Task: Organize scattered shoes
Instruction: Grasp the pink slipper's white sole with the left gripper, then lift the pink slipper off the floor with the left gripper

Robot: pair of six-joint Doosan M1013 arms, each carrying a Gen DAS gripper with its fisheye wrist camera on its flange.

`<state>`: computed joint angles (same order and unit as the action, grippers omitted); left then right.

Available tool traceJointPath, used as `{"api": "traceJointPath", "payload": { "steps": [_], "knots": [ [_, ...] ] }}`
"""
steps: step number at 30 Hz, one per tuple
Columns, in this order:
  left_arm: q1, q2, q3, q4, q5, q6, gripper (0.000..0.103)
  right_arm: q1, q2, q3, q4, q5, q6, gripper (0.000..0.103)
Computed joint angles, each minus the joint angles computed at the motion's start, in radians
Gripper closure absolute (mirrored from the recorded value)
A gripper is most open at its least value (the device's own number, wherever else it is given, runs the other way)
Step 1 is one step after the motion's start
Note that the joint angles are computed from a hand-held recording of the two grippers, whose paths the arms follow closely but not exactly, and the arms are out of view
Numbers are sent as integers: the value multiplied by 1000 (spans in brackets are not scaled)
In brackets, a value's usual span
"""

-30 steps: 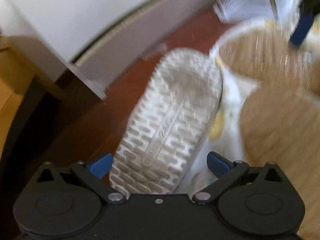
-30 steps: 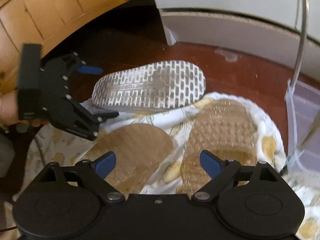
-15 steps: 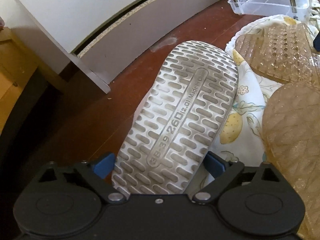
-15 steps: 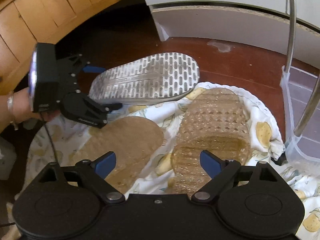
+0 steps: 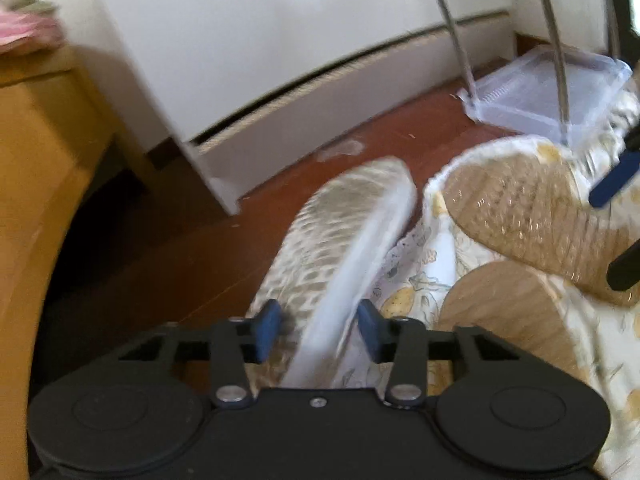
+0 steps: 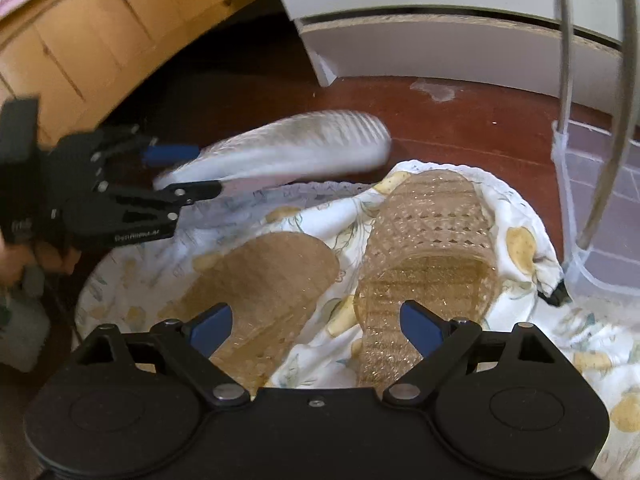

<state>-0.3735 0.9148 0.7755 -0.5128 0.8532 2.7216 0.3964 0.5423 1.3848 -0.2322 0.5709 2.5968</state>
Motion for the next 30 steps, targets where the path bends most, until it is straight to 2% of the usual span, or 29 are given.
{"api": "traceJointPath", "payload": {
  "steps": [4,7,9,10,12,13,15,17,18,19,21,23,25,28,30],
  "knots": [
    [2,-17,23,51,52,-81,75,7,-15,10,-5,-13,6,9],
    [6,-27,34,55,50,-148,83,9,-31,26,-19,-31,26,9],
    [8,-26,27,63,56,-209,83,8,-39,36,-22,-39,43,9],
    [6,-28,30,71,49,-218,79,7,-44,41,-21,-45,47,9],
    [-3,-32,48,99,13,-209,55,4,-48,48,-18,-52,40,9],
    [-5,-32,54,98,6,-189,40,3,-48,51,-20,-57,41,9],
    [-11,-31,66,95,-8,-150,36,2,-47,55,-23,-67,51,9],
    [-23,-47,116,104,-87,-68,20,3,-47,63,-23,-81,66,9],
    [-28,-53,140,110,-132,-24,19,4,-46,65,-16,-85,66,9],
    [-32,-50,143,120,-143,-10,19,4,-45,67,-7,-88,63,9],
    [-34,-34,112,156,-109,-48,17,5,-42,71,20,-88,48,9],
    [-35,-21,91,168,-108,-31,10,5,-39,74,47,-87,30,9],
    [-35,-3,52,178,-66,-21,10,5,-38,74,51,-88,31,9],
    [-38,40,-40,217,40,-64,11,3,-38,75,68,-95,25,9],
    [-38,92,-150,251,161,-124,10,0,-38,75,92,-104,7,9]
  ]
}}
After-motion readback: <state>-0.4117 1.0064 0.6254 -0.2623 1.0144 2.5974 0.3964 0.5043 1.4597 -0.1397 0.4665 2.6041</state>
